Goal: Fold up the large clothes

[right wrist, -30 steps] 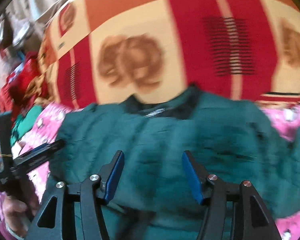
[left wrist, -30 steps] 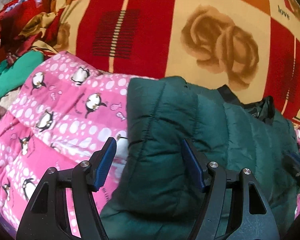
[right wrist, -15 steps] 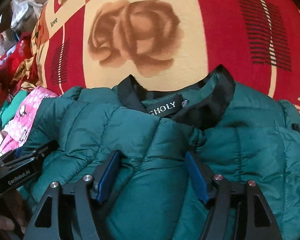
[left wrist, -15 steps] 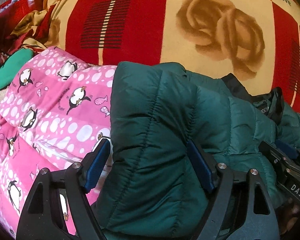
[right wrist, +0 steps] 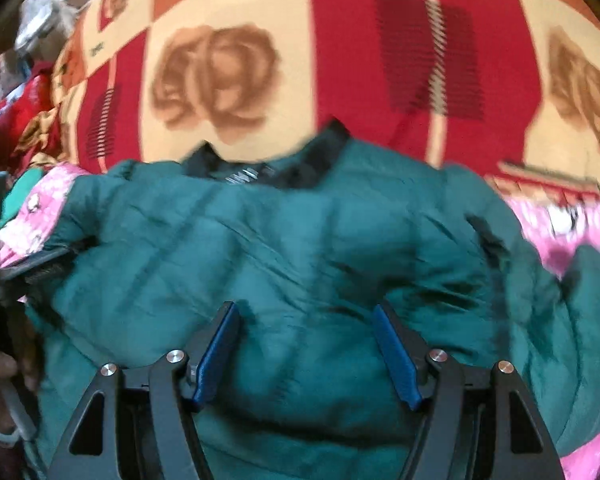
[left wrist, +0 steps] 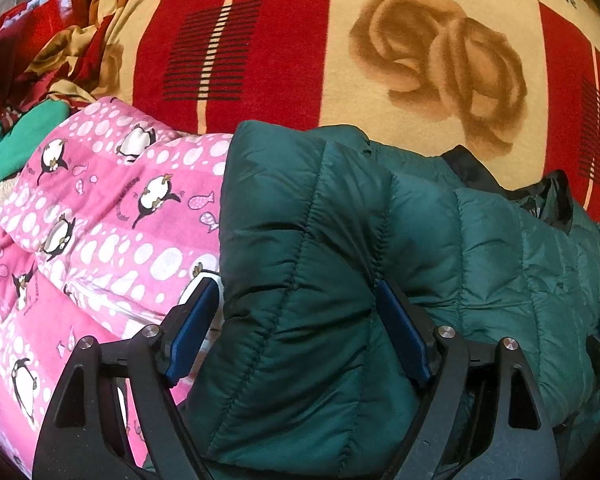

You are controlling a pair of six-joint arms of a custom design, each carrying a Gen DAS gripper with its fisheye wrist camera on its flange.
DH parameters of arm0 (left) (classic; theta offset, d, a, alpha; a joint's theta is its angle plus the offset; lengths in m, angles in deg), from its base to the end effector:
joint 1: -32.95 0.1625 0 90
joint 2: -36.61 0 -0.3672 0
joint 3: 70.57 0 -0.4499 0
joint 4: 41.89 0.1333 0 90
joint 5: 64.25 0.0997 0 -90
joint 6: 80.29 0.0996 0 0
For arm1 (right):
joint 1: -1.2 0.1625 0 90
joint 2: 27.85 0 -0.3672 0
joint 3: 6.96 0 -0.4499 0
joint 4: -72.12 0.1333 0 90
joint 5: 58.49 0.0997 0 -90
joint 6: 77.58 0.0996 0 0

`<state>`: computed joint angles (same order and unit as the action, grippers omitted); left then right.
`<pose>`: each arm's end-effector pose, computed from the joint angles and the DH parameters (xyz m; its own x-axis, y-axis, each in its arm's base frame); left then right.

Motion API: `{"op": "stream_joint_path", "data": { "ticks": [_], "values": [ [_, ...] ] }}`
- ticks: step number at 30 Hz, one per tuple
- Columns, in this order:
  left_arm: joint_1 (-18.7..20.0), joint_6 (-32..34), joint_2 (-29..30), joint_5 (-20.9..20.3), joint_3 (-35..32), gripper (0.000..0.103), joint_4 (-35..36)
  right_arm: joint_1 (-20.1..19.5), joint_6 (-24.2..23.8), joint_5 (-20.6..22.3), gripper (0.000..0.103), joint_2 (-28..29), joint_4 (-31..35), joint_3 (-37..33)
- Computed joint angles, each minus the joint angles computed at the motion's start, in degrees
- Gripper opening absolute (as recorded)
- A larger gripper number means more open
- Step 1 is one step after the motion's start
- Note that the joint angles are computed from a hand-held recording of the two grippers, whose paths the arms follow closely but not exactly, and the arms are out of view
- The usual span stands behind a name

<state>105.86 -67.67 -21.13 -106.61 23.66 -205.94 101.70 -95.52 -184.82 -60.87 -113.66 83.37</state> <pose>-0.0014 -0.7085 0.2130 -0.7068 -0.0614 -0.7048 0.3970 0.7902 -0.4669 0.1968 -0.6539 -0.0168 -0.7736 -0.0320 0.6329 -0.4004 0.7988 -0.4490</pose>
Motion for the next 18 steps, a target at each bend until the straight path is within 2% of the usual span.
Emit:
{"op": "stream_joint_path", "data": {
  "ticks": [2, 4, 8, 11, 13, 15, 18],
  "values": [
    [-0.4, 0.4, -0.4, 0.6, 0.5, 0.082, -0.1, -1.6, 2.5, 3.4, 0.067, -1.3, 1.1, 1.3],
    [-0.8, -1.2, -2.0, 0.0, 1.2, 0.082, 2.1, -1.6, 4.0, 4.0, 0.067, -2.5, 2.0, 2.0],
    [-1.9, -3.8, -6.0, -3.3, 3.8, 0.082, 3.5, -0.9, 3.5, 3.5, 0.067, -4.8, -3.4, 4.7],
    [-3.5, -3.1, -7.2, -4.3, 5.5, 0.082, 2.0, -0.9, 3.1, 2.8, 0.067, -5.7, -4.5, 5.2],
    [-4.1, -3.3, -7.0, -5.4, 5.5, 0.082, 3.8, -1.0, 3.0, 1.3, 0.067, -5.2, -4.5, 4.3],
    [-4.4, -3.5, -5.7, -4.9, 4.9, 0.082, 5.8, -1.6, 3.6, 1.1, 0.067, -4.7, -3.2, 3.0],
    [-4.8, -2.2, -3.8, -3.3, 5.0, 0.082, 5.2, -2.2, 3.7, -1.0, 0.067, -2.6, -0.7, -0.1]
  ]
}}
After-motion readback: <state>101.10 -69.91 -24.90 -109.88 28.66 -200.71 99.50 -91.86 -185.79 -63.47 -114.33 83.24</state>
